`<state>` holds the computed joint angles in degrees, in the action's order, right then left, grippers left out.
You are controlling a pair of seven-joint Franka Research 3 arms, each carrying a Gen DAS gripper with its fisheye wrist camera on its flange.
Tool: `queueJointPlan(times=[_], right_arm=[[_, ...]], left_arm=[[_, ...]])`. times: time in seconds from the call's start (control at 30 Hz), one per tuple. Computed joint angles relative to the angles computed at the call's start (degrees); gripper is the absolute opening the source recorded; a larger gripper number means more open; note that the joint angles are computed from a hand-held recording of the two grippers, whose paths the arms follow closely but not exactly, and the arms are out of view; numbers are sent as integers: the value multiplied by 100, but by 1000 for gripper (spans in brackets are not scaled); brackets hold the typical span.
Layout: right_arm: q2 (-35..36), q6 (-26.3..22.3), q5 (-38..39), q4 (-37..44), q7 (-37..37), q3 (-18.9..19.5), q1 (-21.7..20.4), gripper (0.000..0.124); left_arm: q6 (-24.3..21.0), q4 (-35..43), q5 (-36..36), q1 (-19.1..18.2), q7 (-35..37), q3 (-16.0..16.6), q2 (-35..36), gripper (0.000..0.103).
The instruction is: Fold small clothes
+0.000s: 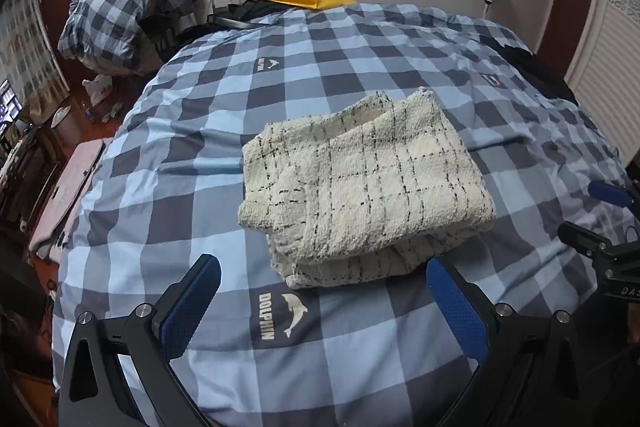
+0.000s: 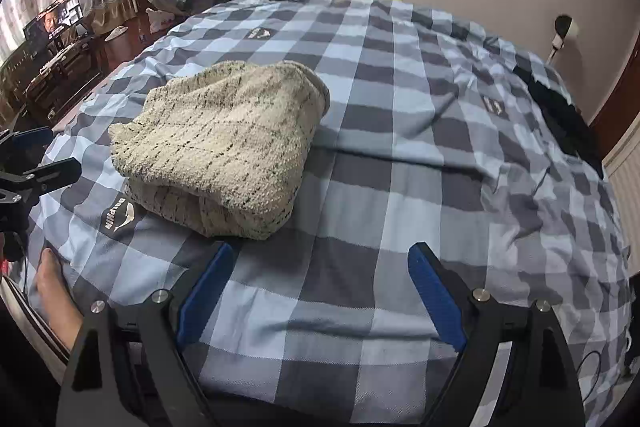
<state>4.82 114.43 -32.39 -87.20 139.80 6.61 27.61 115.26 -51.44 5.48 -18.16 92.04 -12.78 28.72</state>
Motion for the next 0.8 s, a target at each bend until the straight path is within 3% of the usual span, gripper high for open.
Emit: queueJointPlan(times=[0.2, 0.8], right_arm=[[105, -86, -2, 120, -115, -13, 32, 87], [131, -113, -6, 159, -117, -50, 61, 87]], left_arm=[[166, -170, -1, 27, -10, -9, -95, 103], [68, -78, 4, 25, -150, 29, -57, 103]])
